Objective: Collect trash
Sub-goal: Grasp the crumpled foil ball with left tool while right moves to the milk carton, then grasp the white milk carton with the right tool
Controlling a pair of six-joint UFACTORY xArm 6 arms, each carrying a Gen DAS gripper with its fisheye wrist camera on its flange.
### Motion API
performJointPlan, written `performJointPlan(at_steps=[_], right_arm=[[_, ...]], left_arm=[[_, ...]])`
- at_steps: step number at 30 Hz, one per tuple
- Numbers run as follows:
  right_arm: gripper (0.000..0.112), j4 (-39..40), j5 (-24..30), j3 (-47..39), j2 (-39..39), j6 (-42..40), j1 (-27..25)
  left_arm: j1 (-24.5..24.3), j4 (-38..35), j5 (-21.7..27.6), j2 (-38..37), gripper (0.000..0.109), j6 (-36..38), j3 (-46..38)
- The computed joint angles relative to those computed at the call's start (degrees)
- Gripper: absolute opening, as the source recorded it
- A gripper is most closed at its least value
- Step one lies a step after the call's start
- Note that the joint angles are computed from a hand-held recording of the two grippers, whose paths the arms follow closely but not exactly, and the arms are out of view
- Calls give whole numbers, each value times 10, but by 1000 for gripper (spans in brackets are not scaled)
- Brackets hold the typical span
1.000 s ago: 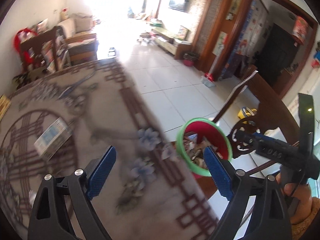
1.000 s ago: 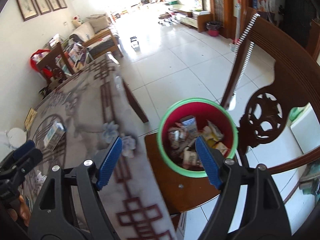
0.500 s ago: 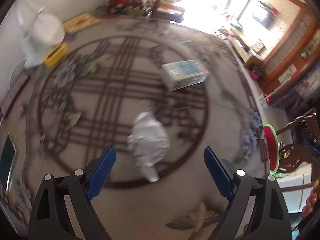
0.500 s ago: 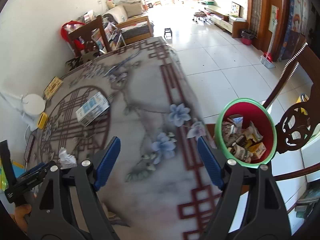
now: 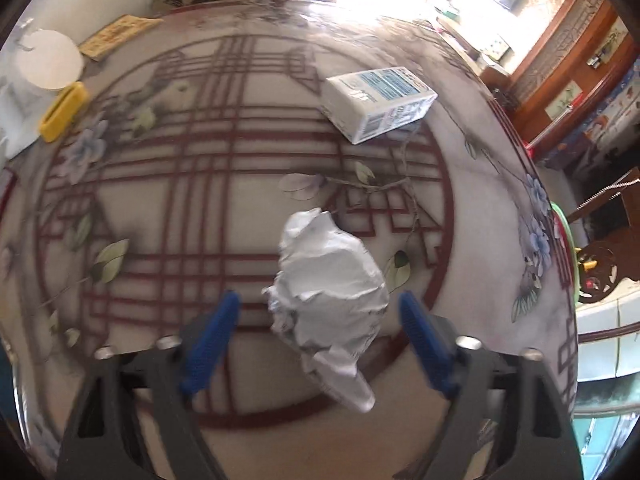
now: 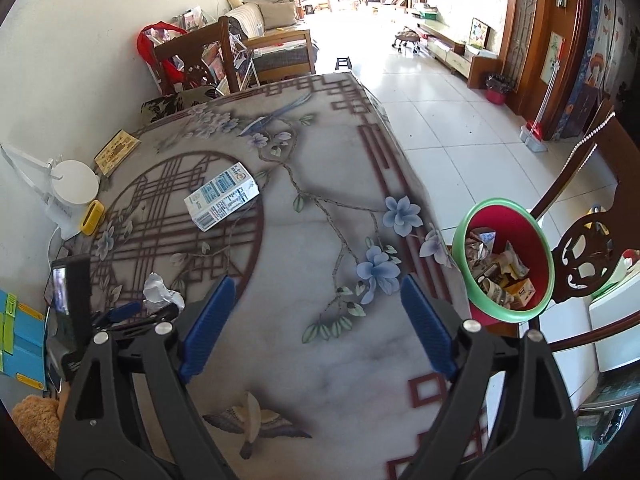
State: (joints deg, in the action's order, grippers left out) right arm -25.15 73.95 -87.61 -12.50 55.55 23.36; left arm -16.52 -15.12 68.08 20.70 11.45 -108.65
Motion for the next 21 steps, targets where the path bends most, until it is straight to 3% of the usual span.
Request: performJointPlan(at_steps=[4, 8, 12, 19, 21], right_arm=[[84, -16, 18, -35, 27, 9, 18], [84, -23, 23, -72, 59, 11, 26], [86, 9, -9, -106, 99, 7, 9], [89, 125, -97, -227, 254, 33, -62], [89, 151, -71, -306, 327, 38, -72]], left_arm=[[10, -35, 24, 25, 50, 27, -41], [27, -58, 29, 32, 49, 41, -60], [52, -66, 17, 18, 49, 55, -59], [97, -43, -27, 9, 50, 82, -62], [107, -38, -34, 8, 50, 88, -58]])
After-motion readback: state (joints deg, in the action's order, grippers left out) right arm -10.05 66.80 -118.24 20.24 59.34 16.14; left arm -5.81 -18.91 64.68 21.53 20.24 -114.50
